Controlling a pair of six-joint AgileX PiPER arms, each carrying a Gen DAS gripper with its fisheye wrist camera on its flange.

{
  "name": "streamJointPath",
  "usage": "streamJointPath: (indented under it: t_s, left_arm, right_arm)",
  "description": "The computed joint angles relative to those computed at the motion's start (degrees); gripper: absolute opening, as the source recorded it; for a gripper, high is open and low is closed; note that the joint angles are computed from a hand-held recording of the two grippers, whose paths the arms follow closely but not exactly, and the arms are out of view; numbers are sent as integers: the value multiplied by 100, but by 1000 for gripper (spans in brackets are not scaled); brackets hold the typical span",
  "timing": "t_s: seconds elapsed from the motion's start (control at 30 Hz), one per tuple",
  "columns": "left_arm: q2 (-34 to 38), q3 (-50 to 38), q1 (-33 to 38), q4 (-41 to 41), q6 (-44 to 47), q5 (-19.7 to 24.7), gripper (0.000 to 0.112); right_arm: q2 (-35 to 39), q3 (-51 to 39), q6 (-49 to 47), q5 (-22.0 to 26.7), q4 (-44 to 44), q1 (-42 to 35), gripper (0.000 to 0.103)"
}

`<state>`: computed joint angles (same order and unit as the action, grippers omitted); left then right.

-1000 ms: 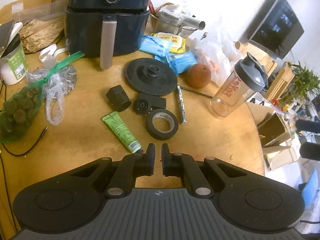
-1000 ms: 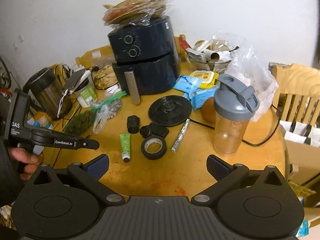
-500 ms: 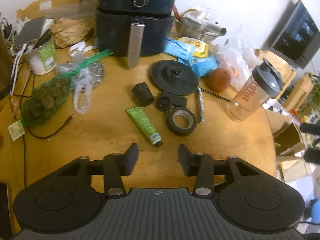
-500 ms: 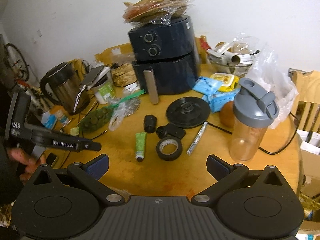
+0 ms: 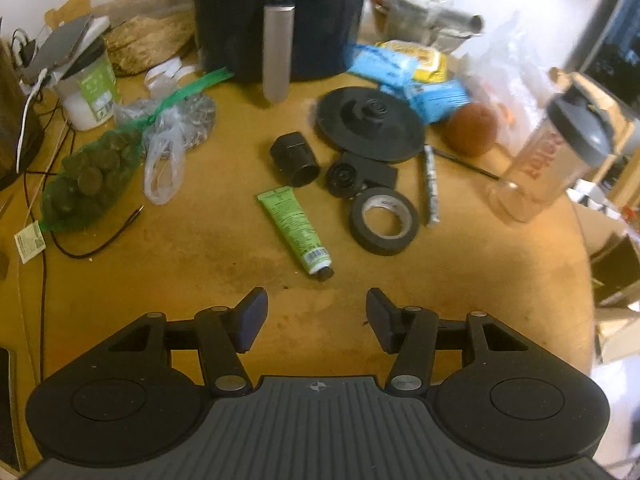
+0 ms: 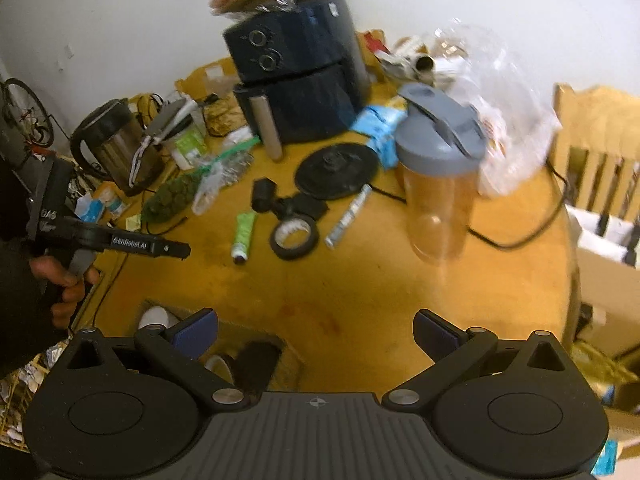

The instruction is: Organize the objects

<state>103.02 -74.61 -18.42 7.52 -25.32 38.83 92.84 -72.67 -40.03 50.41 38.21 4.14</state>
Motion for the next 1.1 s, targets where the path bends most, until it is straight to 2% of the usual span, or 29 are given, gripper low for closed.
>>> streamJointPath:
  t_s: [0.17,0.37,0.57,0.67,0.73,0.8,1.0,1.1]
  left_arm:
    - [701,-649,226,-128,-69,77,54]
    - [1804,-1776,580,-491,71,354,54]
    - [2524,-2662,634,-548,363,724,53]
    - [2666,-2828,561,-533,570,862,47]
    - [2688,-2866,422,-155,433,980,33]
    - [2691,-2901,296,156,348,1141,27]
    - [2435,-2532,505,-409,1027,1018,27]
    - [2042,-2048,630,-671,1342,725,27]
  right_arm:
    - [-120,289,54,-47,-143,-174,103]
    - [-357,564,693,-301,-511,-143,103]
    - [-590,799,1471,-596,-1050,29,103]
    - [-690,921,1867,-699,-1251,96,103]
    - [-728,972,2092,-765,-1372,168,103]
    - [-759,988,2295,-833,-1493,271,103]
    - [-641,840,2585,-956,-1661,640,103]
    - [-515,683,2591,-1019,-1698,814,103]
